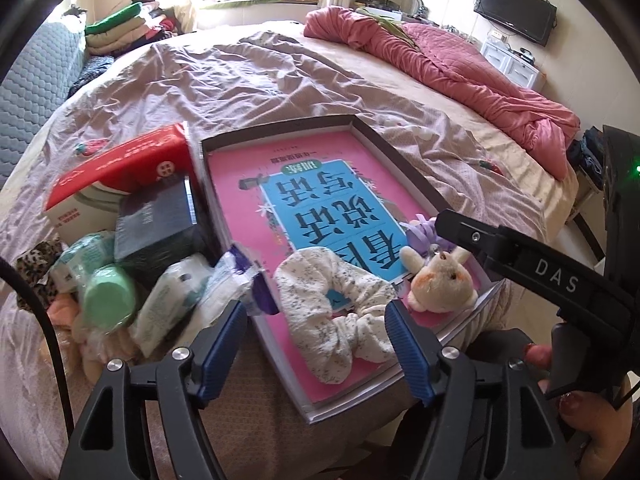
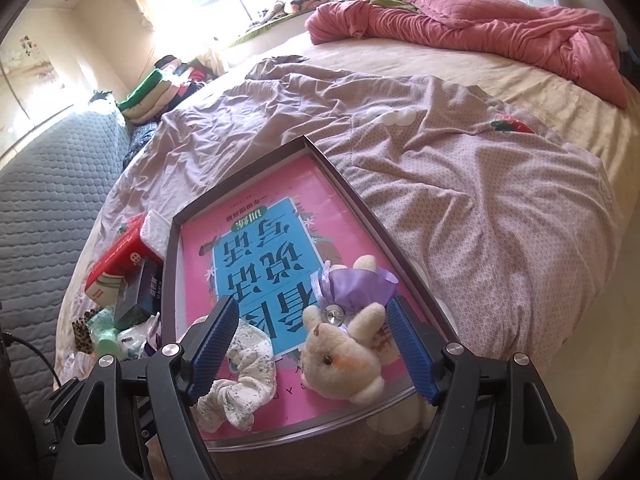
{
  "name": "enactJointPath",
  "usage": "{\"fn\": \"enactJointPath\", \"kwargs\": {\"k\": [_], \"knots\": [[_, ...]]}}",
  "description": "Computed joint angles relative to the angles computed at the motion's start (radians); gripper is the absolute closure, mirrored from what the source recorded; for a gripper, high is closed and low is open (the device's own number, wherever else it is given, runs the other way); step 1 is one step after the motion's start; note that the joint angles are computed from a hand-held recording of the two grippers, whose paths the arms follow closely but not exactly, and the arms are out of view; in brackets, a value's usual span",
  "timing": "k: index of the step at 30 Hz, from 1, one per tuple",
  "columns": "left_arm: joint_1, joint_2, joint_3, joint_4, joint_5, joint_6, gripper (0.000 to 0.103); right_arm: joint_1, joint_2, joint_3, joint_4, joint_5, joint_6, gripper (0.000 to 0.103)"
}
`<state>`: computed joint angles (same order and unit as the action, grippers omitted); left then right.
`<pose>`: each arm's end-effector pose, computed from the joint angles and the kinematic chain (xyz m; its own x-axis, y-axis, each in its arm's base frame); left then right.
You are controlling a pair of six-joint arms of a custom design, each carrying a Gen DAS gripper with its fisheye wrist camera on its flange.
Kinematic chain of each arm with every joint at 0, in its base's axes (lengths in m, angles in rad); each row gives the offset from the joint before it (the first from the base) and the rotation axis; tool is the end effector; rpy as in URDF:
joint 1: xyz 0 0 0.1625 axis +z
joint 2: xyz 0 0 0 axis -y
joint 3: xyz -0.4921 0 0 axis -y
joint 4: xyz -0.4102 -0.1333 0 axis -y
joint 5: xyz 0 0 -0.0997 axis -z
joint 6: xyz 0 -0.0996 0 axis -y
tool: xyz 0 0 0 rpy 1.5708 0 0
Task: Organize soft objects
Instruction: 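Withdraw both open grippers from the tray back toward the pile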
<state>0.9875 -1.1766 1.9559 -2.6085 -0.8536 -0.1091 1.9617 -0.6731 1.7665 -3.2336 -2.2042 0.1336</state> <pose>-0.1626 -0.6073 0.2815 -0.7752 0.1854 -0.6039 0.4508 0.8321 -0.3232 0.3356 -0.6193 0.0911 -0.9018 0.0918 0.4222 -0.2026 0.7734 -0.6007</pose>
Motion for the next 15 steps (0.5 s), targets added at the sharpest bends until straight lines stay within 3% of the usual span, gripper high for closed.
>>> {"fn": "enactJointPath", "kwargs": {"k": [7, 15], "knots": [[-0.012, -0.030, 0.024, -0.025, 0.041, -0.002, 0.024, 0.018, 0.015, -0.006, -0.051, 0.008, -0.084, 0.022], [-0.017, -0.057, 0.040, -0.037, 0.066, -0.008, 0.024, 0.039, 0.032, -0.015, -0.098, 0.021, -0.172, 0.022]]}}
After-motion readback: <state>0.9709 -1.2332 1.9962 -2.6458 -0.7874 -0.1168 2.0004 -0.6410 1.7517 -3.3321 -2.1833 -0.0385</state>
